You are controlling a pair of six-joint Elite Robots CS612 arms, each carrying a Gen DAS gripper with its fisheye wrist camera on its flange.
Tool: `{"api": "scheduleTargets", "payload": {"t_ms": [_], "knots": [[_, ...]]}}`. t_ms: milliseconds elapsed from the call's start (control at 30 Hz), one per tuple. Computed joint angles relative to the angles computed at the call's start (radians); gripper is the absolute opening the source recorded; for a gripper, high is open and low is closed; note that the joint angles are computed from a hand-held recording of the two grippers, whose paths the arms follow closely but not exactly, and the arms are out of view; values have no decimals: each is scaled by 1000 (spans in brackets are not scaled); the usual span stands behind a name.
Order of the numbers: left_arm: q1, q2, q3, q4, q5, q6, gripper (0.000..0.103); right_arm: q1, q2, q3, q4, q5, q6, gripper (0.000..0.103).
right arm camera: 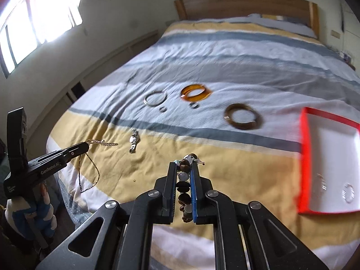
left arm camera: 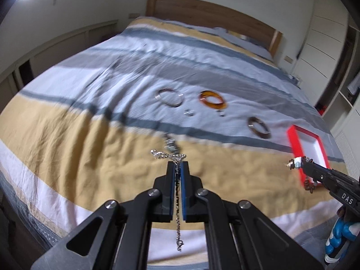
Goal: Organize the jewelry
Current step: 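Lower the necklace into the box with the left tool while the right tool lowers the bracelet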
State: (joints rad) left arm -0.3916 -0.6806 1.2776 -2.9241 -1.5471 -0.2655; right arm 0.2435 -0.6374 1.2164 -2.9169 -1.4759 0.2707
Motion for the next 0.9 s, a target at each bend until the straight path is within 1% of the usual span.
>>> {"api": "scheduleTargets", "payload": {"t_ms": [167,267,367,467,600,700,800,867,900], "knots": [[-45,-25,5,-15,-12,44,4,-29,-63,125,-119,-20,52,11],[-78,-29,-13,-6,-29,75,4,-52,-96,194,-187,-29,77,11],[-109,-22,-47,14,-52,99,4,-78,-126,252,-237,-40,85,11],[-139,1,-104,49,-83,108,4,-110,-151,304,-283,-52,100,11],[-175,50,-205,114,-119,130,4,-149,-168,343,-305,-74,111,11],[-199,105,-307,176,-135,156,4,-175,-168,354,-299,-85,103,11],[-215,174,-429,251,-148,173,4,-192,-151,337,-265,-94,92,11],[-223,228,-521,307,-155,180,4,-202,-134,317,-239,-95,83,11],[-226,264,-580,345,-158,184,4,-206,-126,307,-228,-95,80,11]]}}
